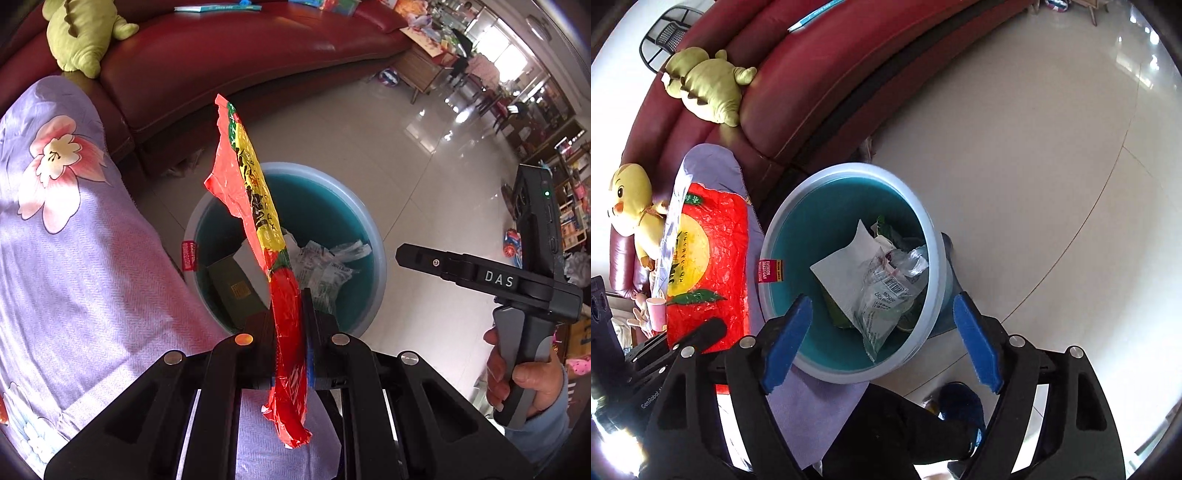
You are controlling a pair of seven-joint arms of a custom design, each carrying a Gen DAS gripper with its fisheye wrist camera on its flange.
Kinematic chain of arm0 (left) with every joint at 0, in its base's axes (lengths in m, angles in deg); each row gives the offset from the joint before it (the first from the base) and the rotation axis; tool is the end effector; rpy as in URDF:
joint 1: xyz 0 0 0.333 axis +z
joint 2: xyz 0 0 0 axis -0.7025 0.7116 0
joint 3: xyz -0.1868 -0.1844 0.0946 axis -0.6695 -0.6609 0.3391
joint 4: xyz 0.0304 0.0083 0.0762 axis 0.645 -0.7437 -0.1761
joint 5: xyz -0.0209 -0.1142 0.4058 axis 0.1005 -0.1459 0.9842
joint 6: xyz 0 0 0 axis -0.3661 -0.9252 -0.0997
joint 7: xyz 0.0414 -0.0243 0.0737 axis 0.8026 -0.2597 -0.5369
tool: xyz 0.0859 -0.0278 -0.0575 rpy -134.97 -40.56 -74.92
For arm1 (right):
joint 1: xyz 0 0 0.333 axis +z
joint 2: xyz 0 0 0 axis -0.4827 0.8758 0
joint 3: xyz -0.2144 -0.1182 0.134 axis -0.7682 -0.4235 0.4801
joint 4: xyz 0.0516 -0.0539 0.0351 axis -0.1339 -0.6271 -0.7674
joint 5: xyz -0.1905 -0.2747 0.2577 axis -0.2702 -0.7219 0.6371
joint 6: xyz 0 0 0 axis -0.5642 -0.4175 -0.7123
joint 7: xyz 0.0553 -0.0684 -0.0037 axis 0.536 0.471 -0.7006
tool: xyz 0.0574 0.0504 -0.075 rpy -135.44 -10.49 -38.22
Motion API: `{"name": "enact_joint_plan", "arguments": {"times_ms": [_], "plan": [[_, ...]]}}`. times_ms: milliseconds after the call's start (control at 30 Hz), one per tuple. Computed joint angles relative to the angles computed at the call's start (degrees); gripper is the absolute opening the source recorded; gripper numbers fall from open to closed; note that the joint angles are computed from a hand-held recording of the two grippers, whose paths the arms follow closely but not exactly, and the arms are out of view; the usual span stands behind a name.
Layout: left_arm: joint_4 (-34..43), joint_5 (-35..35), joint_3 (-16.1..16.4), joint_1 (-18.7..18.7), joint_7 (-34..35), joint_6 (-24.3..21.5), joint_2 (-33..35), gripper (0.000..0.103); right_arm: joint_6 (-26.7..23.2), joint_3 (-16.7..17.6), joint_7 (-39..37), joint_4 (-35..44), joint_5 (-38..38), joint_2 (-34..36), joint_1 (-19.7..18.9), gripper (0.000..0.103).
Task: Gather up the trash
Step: 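Open both tools to drop the snack bag and packet into the bucket, then move both tools back over the table toward the Ovaltine pack and toy egg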
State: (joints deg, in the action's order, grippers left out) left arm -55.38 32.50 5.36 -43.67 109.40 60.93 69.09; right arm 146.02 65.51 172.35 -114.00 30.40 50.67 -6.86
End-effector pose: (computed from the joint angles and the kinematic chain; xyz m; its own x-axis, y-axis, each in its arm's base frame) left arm 0.5632 -0.0604 0.3596 -0.6483 -0.7185 0.2519 -0.7560 0.5682 -0.3251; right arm 0.4447 0.2176 0.3168 -0.5382 -0.7170 -0.4430 -0.7214 0.6637 -0.1976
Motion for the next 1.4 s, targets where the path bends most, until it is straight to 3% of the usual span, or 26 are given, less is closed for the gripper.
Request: {"name": "enact_joint_plan", "arguments": {"times_ms": [133,300,400,600,833,1067,1400], "plan": [[1.5,1.7,-0.7,-0.7,-1.8,-0.5,2.5,0.014,-0.2,-0.2,0.2,-0.9,0.3,-0.8,-0.1,0.075],[1.0,3.9,-1.4,-1.4,-4.7,2.5,3.7,0.068,-0.5,-0.4,0.2,-1.4,0.6,-1.1,-0.2,0.075],[1.6,2.2,-1.1,-0.9,-4.0,1.1,3.9,0.075,-1.0,-0.4,0.4,-1.5,0.6,-1.1,-0.3,0.075],[0.8,1.1,-0.7,-0.2,-3.8,1.5,2.7,0.084,-2.2,-0.3,0.6,-0.3,0.9,-0.1,-0.3,0.075],[0.7,-0.5,0.1,0.8,-3.6,0.6,1.9,0.087,-5.3,0.3,-0.8,2.8,1.7,1.2,0.2,0.077],[-0.4,-3.1,1.8,2.8,-0.9,-1.2,-0.5,0.092,-10.0,2.2,2.7,6.5,-2.7,1.4,0.0,0.083],[-0.4,-5.1,5.9,8.4,1.2,-2.4,-2.3,0.093,-16.1,4.0,0.7,18.8,-5.2,8.1,2.5,0.083]]}}
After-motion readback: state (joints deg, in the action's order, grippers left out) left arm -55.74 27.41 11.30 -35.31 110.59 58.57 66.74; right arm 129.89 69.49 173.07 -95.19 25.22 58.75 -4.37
